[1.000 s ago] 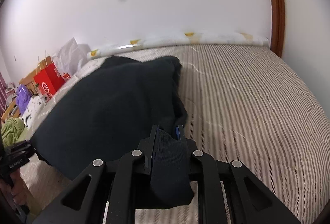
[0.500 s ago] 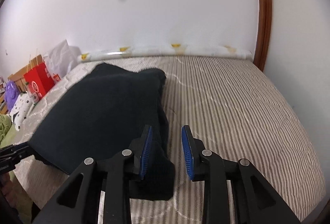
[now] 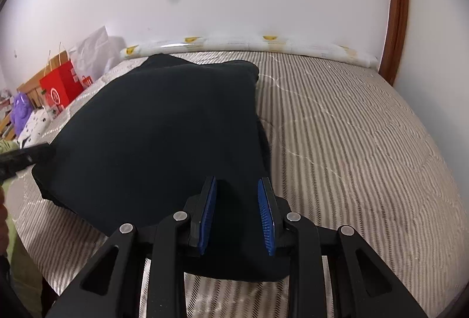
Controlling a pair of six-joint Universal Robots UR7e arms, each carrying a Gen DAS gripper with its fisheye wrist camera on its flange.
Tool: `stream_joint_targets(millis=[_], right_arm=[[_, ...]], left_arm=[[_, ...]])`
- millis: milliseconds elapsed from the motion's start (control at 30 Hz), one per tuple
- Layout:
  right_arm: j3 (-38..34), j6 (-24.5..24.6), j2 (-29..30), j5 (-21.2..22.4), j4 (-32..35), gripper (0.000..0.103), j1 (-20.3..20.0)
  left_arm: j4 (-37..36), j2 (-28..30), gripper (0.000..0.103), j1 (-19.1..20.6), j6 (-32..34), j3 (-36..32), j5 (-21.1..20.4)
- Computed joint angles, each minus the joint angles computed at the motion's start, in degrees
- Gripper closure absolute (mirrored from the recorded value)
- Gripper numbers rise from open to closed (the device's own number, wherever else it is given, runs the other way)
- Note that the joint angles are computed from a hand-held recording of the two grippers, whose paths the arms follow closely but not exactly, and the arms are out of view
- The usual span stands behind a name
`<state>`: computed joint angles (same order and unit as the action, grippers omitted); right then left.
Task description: Fold small clothes
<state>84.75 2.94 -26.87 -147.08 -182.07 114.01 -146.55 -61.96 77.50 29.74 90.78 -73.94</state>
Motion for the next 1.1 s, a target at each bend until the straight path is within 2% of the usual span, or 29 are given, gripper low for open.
stream_joint_targets(millis=[167,267,400,467,633,900,1100], right_arm=[[0.3,1.8,-2.4,-0.7,4.6,0.075,0.0],[-0.5,1.6,-3.5,-0.6,5.2,0.072,-0.5],[-5.5,1.0,-3.7,0.8,9.3,0.066,-1.6],[-8.3,0.2,-3.1,1.6,10.6,0.055,-2.1],[-17.9,-0.9,0.1,4.9,16.3,0.05,-4.0],[-32.3,5.2,6.1,11.2,29.8,0.05,-8.2],[-40.4,10.0,10.3,13.2,37.5,0.05,-10.3]], left_arm=[[4.3,-0.1,0.055,0.7,-0.9,-2.1,-1.8],[4.4,0.6,0.055,0.1,-1.1,-3.8,-1.3],[4.8,3.3,0.055,-0.4,-1.5,-8.0,-1.0],[5.5,5.2,0.055,-0.6,-1.9,-10.9,-0.8],[7.8,10.1,0.055,-1.4,-2.2,-17.8,0.1],[13.5,16.4,0.055,-1.0,-0.4,-26.3,0.7],[14.1,19.1,0.045,-0.2,1.5,-28.9,-0.8]])
